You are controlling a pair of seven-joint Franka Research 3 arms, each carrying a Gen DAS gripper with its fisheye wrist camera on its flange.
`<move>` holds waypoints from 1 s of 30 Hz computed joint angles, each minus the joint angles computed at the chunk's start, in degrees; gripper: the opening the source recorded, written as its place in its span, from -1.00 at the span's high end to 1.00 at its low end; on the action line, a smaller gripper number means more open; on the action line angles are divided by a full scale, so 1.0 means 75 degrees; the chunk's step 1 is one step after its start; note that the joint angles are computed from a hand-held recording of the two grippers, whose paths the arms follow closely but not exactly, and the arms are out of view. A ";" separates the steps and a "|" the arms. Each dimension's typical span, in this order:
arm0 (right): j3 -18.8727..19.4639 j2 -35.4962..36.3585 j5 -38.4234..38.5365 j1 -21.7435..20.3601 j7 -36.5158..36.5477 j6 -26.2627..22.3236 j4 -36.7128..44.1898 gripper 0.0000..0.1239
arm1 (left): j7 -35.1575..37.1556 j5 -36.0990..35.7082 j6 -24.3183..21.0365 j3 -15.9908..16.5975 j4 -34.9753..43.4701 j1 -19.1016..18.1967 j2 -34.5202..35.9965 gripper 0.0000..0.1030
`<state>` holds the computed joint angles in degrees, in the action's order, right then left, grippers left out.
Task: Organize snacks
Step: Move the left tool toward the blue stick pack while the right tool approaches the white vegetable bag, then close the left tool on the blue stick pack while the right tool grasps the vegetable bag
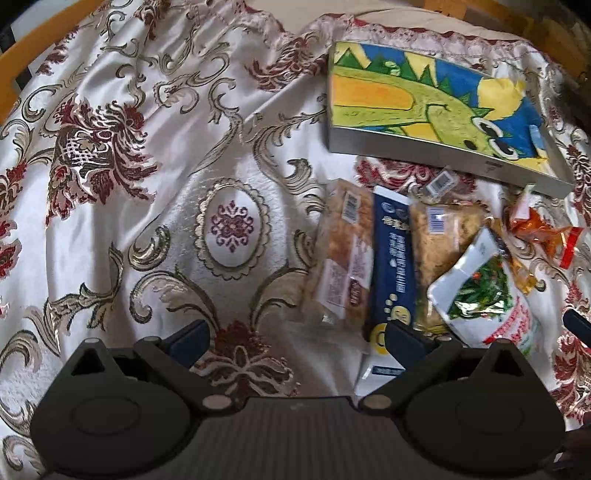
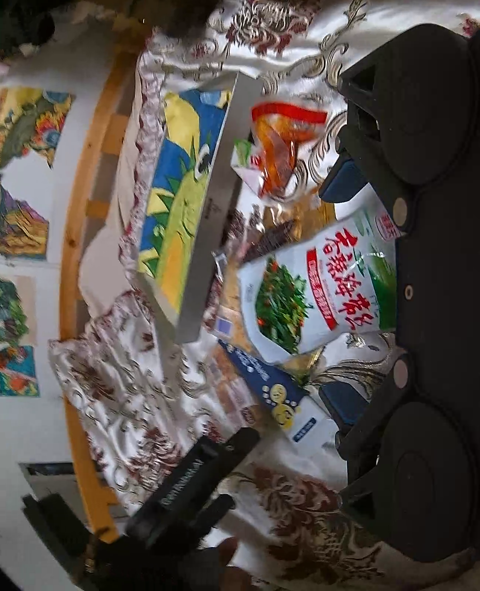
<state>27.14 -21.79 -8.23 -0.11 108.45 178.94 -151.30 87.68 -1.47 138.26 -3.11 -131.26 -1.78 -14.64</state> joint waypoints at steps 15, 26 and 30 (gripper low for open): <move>-0.0036 0.0763 -0.0977 -0.0202 0.0187 -0.0202 0.0478 -0.47 | 0.1770 -0.0450 0.1155 0.0202 -0.0574 -0.0683 -0.0200 -0.96; -0.0725 0.0837 -0.1826 0.0448 0.0654 -0.1442 0.0932 -0.01 | 0.3205 -0.2269 0.0760 0.0324 -0.0388 -0.0773 -0.0007 -0.91; -0.1182 0.0658 -0.1843 0.0804 0.0954 -0.2089 0.1027 0.05 | 0.3570 -0.2685 0.0771 0.0355 -0.0417 -0.0789 -0.0058 -0.87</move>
